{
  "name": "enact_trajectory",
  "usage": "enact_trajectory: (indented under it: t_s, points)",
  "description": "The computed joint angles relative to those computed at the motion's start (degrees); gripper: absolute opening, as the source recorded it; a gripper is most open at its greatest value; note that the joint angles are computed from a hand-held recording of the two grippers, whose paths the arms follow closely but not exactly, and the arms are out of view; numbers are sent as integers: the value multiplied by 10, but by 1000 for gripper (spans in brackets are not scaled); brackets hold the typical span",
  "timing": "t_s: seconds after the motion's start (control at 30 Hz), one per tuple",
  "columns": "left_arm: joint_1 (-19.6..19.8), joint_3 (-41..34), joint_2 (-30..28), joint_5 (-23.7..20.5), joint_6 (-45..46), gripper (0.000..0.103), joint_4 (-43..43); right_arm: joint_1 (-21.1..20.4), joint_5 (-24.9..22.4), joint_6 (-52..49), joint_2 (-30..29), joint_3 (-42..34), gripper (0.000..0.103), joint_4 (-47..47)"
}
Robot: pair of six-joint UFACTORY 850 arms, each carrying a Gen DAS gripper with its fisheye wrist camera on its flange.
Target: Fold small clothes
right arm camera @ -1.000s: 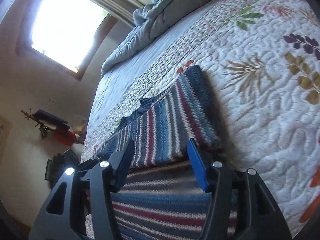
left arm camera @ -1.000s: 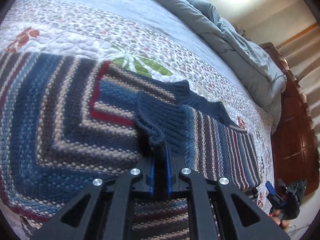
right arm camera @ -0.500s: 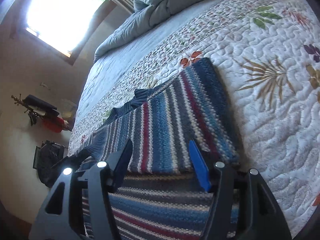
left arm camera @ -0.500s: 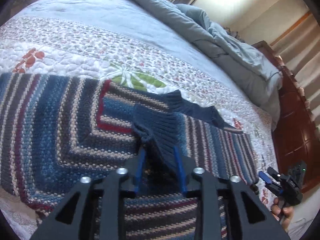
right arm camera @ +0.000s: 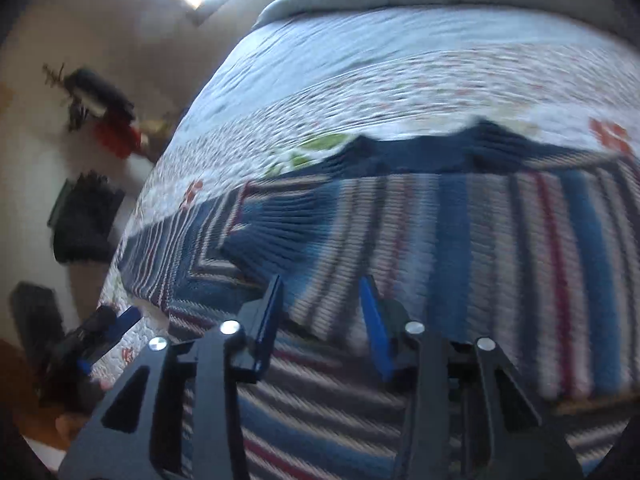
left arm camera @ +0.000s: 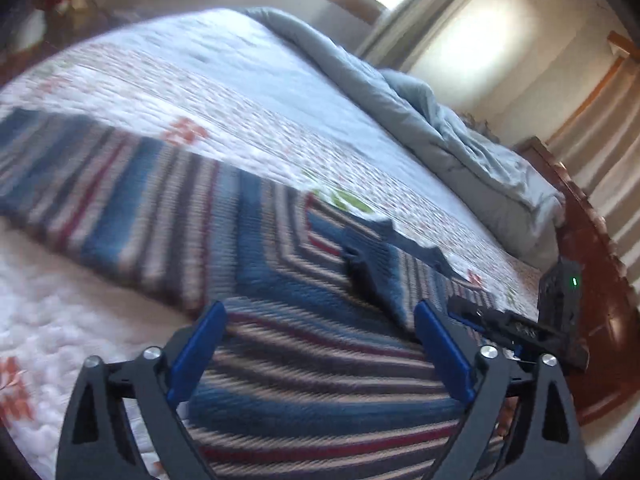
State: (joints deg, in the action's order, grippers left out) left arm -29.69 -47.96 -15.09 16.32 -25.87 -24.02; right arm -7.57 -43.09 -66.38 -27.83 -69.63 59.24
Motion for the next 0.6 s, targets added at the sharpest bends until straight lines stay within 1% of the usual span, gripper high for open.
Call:
enact_trajectory:
  t_s: [0.03,0.07,0.1,0.17,0.2,0.23,0.27,0.3,0.33,0.37,0.4,0.43,0.47,0.5,0.53,0.57,0.6]
  points:
    - [-2,20,13,14,30,98,-40,16,11,7,-7,-8,38,-5]
    - [-3,35,20,25,36,98,-56,34,30,8,-11,-10,38,-5]
    - [-3,53,29,36,20,98,-48,56,58,17,-15,-13,38,-19]
    - [-4,75,37,54,29,98,-70,85,83,68,-29,-23,40,-87]
    - [-3,85,40,65,31,98,-76,100,110,81,-28,-14,42,-121]
    - [0,91,42,69,17,98,-63,108,137,70,-19,0,42,-132]
    - [6,96,41,72,-21,98,-31,114,154,64,-12,8,44,-143]
    - [13,97,40,71,-55,98,5,119,165,78,-5,13,44,-170]
    - [19,99,39,70,-90,98,40,121,166,86,1,14,44,-182]
    - [22,99,41,70,-102,98,51,121,158,83,8,14,43,-176]
    - [23,100,43,70,-92,98,48,123,140,89,17,8,43,-168]
    - [22,100,48,69,-65,98,27,126,127,91,24,4,43,-163]
    - [20,103,57,71,-14,98,-17,135,113,96,31,-2,44,-160]
    - [19,110,64,80,13,98,-43,153,91,111,40,-18,45,-165]
    - [20,120,72,92,21,99,-53,165,78,122,43,-29,48,-168]
    - [24,134,82,111,17,99,-61,180,58,132,44,-48,58,-165]
    - [29,148,89,126,8,99,-69,200,25,142,39,-78,68,-156]
